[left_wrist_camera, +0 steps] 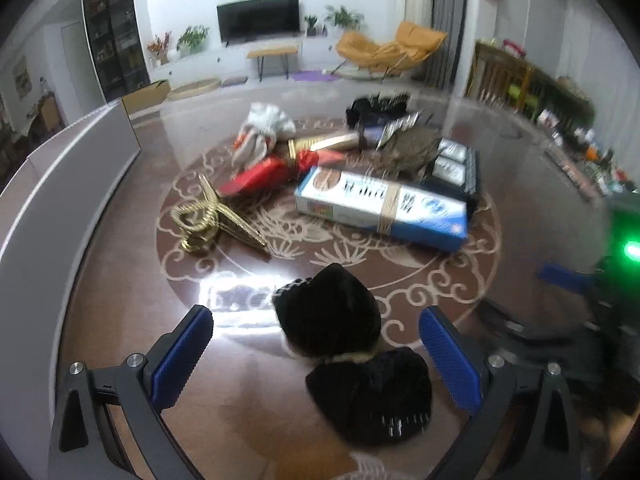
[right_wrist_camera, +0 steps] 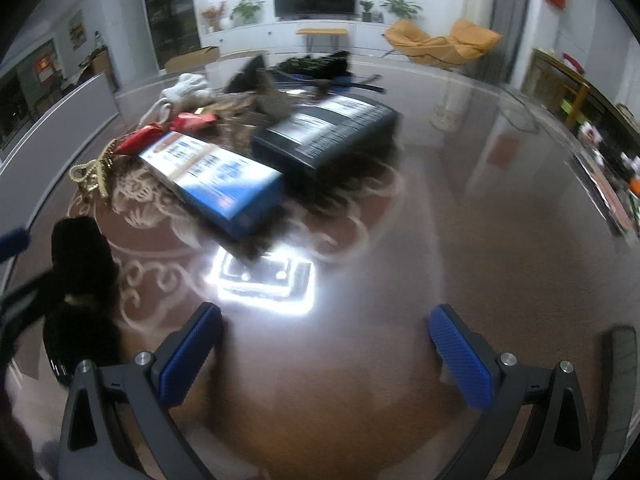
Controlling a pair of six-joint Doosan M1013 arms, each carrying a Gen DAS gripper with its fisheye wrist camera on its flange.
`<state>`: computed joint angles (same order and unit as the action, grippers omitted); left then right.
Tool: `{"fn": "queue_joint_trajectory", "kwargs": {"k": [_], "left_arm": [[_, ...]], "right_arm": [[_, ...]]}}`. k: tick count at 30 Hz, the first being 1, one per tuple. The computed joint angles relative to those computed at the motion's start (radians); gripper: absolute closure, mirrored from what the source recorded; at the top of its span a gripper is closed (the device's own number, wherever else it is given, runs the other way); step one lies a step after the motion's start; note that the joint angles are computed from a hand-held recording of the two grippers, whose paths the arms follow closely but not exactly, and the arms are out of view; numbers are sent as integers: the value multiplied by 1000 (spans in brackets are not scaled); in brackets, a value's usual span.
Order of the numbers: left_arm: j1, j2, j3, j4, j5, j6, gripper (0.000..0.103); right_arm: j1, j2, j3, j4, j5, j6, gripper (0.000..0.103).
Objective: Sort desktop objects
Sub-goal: 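Grasp the black fuzzy pouches with the left tool while the right tool grasps the blue-white box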
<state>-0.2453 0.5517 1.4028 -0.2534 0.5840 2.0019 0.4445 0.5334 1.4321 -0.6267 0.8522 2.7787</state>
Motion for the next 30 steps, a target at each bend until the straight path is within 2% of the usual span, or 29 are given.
{"fn": "queue_joint_trajectory", "kwargs": {"k": [3, 5, 8, 10, 12, 15, 20, 22, 24, 26, 30], "left_arm": [[-13, 30, -30, 117, 54, -105, 0], [-10, 31, -25, 151, 59, -129, 0], [8, 30, -13, 139, 60, -115, 0], [32, 37, -17, 48, 83, -52, 0], [40, 37, -18, 34, 91, -21, 0], [33, 38, -16, 19, 78, 5, 0], [14, 50, -44, 18, 113, 39, 0], [19, 41, -31, -8, 92, 68, 19], [31, 28, -14, -47, 75, 123, 48], [48, 22, -7, -76, 83, 167, 62], [85, 7, 10, -127, 114, 252, 65]], "right_arm": [[2, -26, 42, -16, -10, 26, 0], [2, -32, 52, -17, -13, 31, 0], [2, -33, 53, -18, -11, 31, 0], [2, -34, 54, -17, -11, 32, 0], [2, -34, 53, -17, -10, 32, 0], [2, -33, 53, -17, -10, 33, 0], [1, -32, 50, -16, -5, 36, 0], [1, -32, 50, -16, -5, 37, 0], [2, -33, 51, -16, -6, 37, 0], [1, -33, 51, -1, -20, 3, 0], [5, -19, 16, 51, -96, -187, 0]]}}
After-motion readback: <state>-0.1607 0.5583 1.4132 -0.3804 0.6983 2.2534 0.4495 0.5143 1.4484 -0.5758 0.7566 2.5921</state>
